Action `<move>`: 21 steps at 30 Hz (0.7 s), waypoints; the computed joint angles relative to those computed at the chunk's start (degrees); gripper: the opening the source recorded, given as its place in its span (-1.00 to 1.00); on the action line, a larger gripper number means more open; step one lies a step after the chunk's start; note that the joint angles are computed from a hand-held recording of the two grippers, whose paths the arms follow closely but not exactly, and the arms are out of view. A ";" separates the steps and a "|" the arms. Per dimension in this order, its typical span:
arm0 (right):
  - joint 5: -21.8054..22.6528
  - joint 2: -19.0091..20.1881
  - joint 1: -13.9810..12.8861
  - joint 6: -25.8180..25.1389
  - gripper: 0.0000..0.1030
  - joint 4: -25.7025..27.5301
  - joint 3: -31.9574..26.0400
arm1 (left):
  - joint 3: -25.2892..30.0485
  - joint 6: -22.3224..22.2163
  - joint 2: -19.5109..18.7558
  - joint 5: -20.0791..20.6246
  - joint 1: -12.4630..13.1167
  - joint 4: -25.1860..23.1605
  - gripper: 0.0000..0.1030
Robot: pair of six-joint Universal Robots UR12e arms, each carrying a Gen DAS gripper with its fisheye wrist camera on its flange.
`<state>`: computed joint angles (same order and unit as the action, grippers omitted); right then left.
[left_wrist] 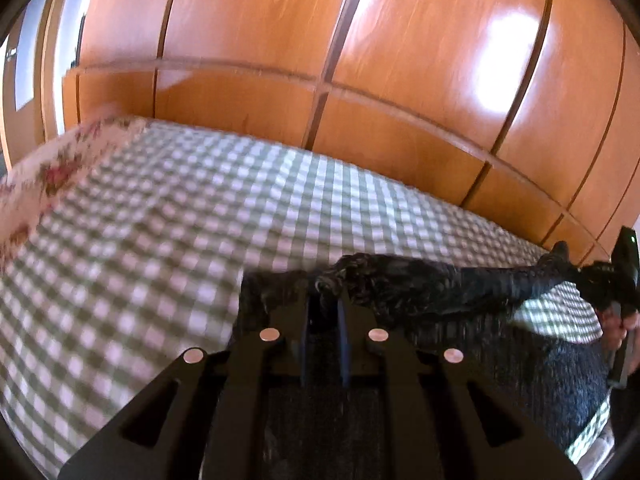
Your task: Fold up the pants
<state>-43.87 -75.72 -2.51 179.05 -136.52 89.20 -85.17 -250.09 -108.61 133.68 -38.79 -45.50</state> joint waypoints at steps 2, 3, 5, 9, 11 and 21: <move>-0.64 -0.90 -0.55 -0.35 -0.90 0.91 2.22 | -0.79 -1.67 0.14 -1.74 -0.36 -0.11 -0.73; -0.96 -1.02 -0.67 -0.23 -0.90 1.00 2.82 | -0.76 -3.40 0.03 -2.34 -0.75 -1.64 -0.70; -1.63 -1.17 -0.98 0.46 -0.94 1.19 4.07 | -1.59 -6.08 0.41 -3.75 -1.24 -1.86 -0.67; -2.62 -0.31 -0.77 0.90 -0.94 0.83 4.26 | -5.16 -14.31 2.14 -4.39 -2.77 2.22 -0.29; -3.01 0.03 -0.54 1.03 -0.94 0.44 4.18 | -7.58 -17.01 2.77 -4.94 -3.50 8.54 -0.16; 2.28 0.59 -1.62 3.34 -0.93 -0.12 4.24 | -8.45 -17.61 0.31 -9.50 -1.68 22.21 0.36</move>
<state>-41.59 -75.13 -4.12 182.39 -136.64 93.44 -93.62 -267.71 -108.30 124.18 -40.47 -23.29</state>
